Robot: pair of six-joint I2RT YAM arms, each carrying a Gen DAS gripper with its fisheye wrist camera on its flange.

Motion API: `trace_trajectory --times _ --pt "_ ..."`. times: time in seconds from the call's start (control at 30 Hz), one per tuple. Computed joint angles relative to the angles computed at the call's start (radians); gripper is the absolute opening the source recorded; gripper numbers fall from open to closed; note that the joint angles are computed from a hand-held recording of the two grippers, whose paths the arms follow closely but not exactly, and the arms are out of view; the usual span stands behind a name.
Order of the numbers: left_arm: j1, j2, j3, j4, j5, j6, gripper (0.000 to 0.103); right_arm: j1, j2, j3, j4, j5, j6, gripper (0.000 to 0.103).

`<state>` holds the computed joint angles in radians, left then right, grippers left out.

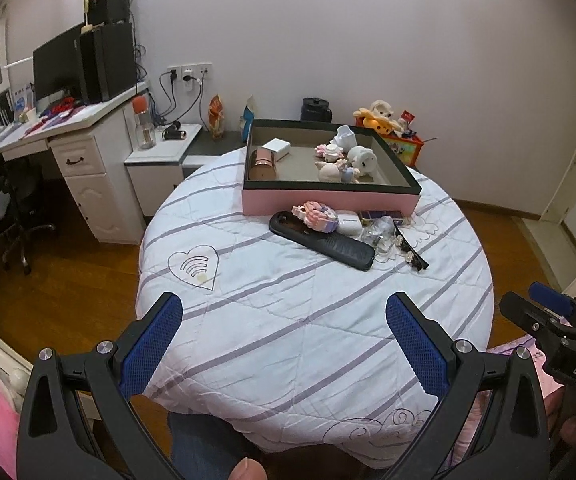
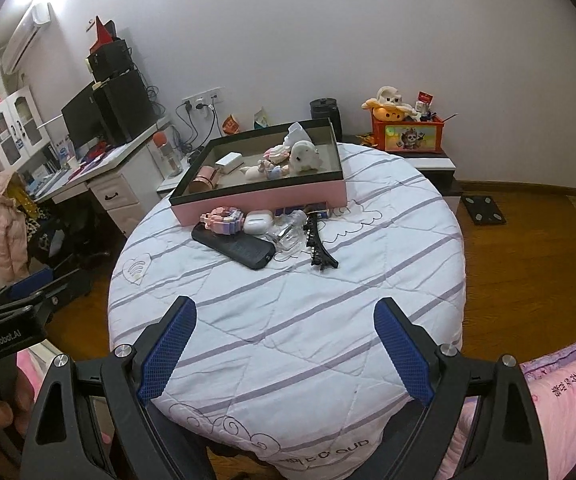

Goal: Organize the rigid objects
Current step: 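Grasp the pink pixel block figure with the left tool while the right tool grasps the black hair clip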

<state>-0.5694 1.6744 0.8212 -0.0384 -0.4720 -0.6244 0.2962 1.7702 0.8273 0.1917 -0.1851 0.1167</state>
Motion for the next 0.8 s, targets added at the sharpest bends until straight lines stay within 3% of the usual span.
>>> trace_trajectory --times 0.33,0.8 --pt "0.046 0.096 0.052 0.021 0.043 0.010 0.103 0.001 0.082 0.068 -0.016 -0.001 -0.004 0.092" --pt "0.148 0.452 0.399 0.020 0.118 0.087 0.103 -0.036 0.379 0.383 -0.126 0.015 -0.034 0.092"
